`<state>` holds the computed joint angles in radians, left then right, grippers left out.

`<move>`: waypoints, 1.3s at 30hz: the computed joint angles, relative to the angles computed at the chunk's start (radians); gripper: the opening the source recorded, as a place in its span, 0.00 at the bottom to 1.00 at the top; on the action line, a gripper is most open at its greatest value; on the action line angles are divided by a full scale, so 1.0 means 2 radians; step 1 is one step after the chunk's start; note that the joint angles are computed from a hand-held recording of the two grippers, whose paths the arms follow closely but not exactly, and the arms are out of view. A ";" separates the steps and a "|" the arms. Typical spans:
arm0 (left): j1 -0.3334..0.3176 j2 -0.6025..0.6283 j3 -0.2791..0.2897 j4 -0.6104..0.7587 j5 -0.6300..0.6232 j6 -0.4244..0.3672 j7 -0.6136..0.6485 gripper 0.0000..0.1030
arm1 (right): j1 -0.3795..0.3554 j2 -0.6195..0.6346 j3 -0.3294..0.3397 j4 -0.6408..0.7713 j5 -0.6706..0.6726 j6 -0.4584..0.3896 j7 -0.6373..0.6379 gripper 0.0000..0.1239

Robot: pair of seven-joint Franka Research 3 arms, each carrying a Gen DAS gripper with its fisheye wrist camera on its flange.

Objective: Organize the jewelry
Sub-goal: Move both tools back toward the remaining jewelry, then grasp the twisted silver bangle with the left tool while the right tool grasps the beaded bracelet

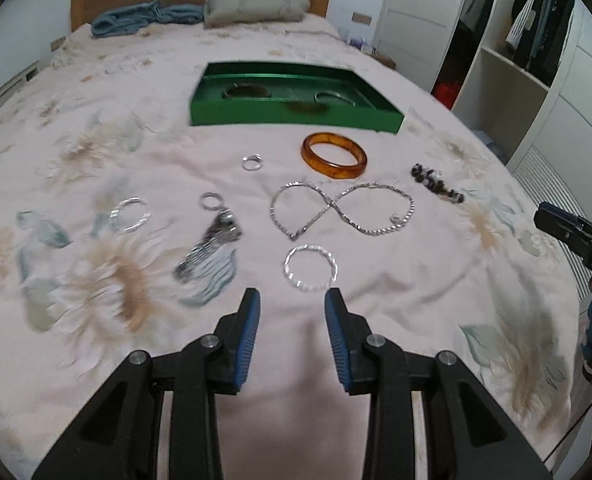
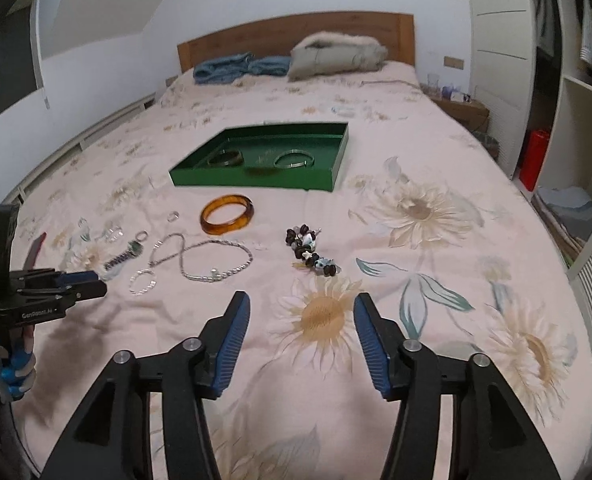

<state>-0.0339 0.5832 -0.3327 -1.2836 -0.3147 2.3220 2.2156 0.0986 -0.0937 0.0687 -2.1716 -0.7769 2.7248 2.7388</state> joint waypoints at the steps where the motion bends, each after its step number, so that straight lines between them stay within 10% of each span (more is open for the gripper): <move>1: -0.009 0.012 0.004 0.014 0.010 -0.002 -0.007 0.31 | -0.001 0.009 -0.002 0.006 0.004 0.004 -0.008 0.47; 8: -0.042 0.077 0.016 0.095 0.064 -0.019 -0.043 0.31 | 0.014 0.088 -0.040 0.066 0.049 0.030 -0.087 0.51; 22: -0.042 0.067 0.007 0.049 0.090 0.048 -0.029 0.31 | 0.055 0.192 -0.099 0.153 0.146 0.030 -0.214 0.50; 39: -0.034 0.060 -0.004 0.023 0.087 0.079 -0.019 0.25 | 0.103 0.212 -0.145 0.164 0.124 0.037 -0.204 0.13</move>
